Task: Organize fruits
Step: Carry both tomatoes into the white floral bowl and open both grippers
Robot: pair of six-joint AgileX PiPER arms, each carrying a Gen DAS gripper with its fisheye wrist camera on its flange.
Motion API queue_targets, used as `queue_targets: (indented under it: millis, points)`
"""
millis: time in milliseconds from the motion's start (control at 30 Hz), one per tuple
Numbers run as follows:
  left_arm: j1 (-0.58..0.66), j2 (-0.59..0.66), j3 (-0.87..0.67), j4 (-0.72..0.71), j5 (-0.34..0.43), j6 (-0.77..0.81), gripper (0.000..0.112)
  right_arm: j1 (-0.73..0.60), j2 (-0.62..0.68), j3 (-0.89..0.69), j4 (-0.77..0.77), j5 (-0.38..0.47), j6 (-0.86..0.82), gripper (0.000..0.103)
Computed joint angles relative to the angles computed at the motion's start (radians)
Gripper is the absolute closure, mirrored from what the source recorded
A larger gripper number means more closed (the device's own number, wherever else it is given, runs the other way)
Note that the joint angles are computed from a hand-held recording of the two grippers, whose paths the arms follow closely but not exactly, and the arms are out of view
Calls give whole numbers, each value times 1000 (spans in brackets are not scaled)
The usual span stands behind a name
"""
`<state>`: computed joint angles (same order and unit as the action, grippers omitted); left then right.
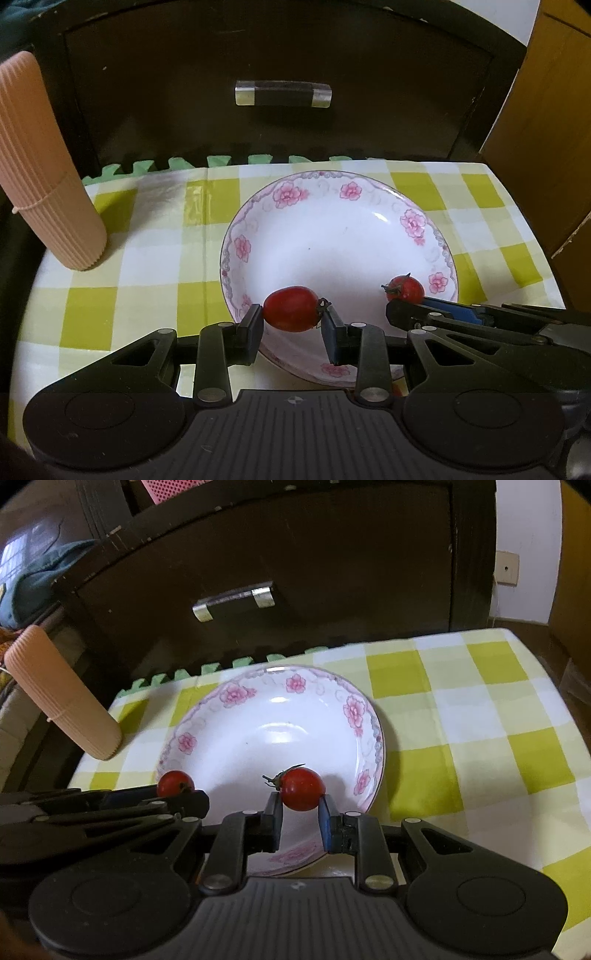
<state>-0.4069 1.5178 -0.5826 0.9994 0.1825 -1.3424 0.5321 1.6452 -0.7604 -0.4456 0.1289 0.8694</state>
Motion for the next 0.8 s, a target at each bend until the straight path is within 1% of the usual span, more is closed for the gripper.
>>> queue_targets:
  millis: [67,233,433,600,700,800]
  points:
    - [3,4,-4,-18,-2,19,71,-5,13,-1,34,-11,-37,82]
    - [6,4,-2,-22,-5,25,70,-8,18,-2,0,-15,-9,81]
    - [4,10,-7,-18,-1,16,69,-12,22,-1,2,-22,-11,80]
    - [5,5,-7,-14,2,12,65,-12,19,1,-57,-20,50,80]
    - [8,-1,-4,-20,1,16,63,-10,19,4,-160,-22,154,80]
    - [7,-12,-2,-23,10,14,58,-11,16,6,-180,-27,173,80]
